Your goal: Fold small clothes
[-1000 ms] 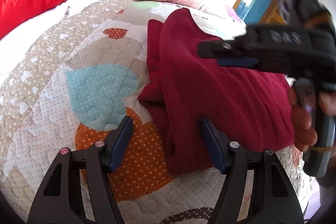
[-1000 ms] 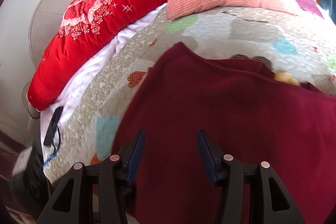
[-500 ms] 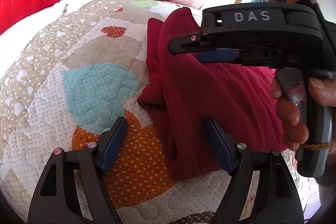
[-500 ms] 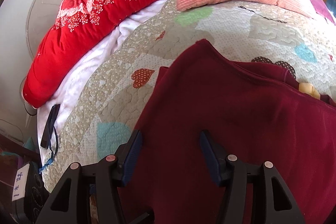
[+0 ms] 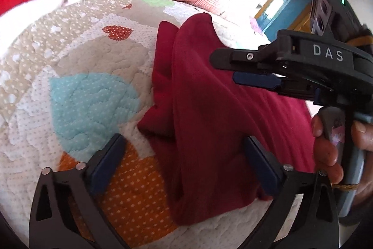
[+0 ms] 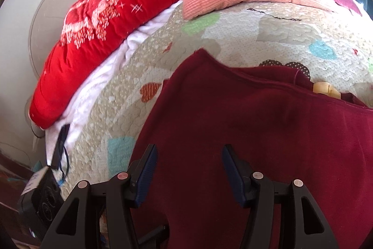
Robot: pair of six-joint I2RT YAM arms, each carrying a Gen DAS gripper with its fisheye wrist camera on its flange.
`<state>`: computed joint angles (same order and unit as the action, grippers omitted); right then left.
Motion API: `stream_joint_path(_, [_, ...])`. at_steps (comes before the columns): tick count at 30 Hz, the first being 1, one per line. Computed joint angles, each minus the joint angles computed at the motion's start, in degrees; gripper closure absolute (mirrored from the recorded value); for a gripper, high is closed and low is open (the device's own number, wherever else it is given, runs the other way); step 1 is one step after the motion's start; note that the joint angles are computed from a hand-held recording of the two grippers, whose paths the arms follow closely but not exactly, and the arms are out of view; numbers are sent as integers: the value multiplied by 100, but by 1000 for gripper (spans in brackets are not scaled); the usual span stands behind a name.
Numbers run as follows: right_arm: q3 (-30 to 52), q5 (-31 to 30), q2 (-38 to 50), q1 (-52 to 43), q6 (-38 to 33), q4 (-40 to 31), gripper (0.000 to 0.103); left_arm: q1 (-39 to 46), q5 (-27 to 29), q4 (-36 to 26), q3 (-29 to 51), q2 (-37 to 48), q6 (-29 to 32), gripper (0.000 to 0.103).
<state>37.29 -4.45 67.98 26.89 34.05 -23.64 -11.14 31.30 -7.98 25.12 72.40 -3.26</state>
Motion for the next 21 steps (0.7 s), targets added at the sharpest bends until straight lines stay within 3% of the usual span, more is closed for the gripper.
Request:
stream_joint_path(2, [82, -163, 30, -142, 4, 71, 48, 76, 135, 33, 7, 39, 14, 2])
stream_joint_path(4, [265, -245, 187, -138, -49, 103, 44, 260, 482, 44, -5, 59, 95, 9])
stream_joint_path(6, [601, -223, 541, -50, -160, -13, 38, 535, 898, -76, 26, 191, 219, 38])
stream_joint_path(8, [983, -89, 947, 47, -277, -200, 38, 685, 1034, -62, 16, 293, 304, 52])
stream_joint_path(9, [1101, -54, 1084, 62, -334, -250, 38, 777, 1214, -122, 48, 361, 368, 65])
stream_joint_path(11, [1542, -6, 1567, 115, -490, -474, 38, 873, 1462, -212, 30, 356, 478, 76])
stream_joint_path(15, [2441, 155, 2580, 281, -887, -1168, 34, 757, 1218, -161, -149, -3, 615, 76])
stream_joint_path(21, [2732, 640, 3037, 571, -987, -1353, 25, 936, 1355, -274, -4, 230, 761, 76])
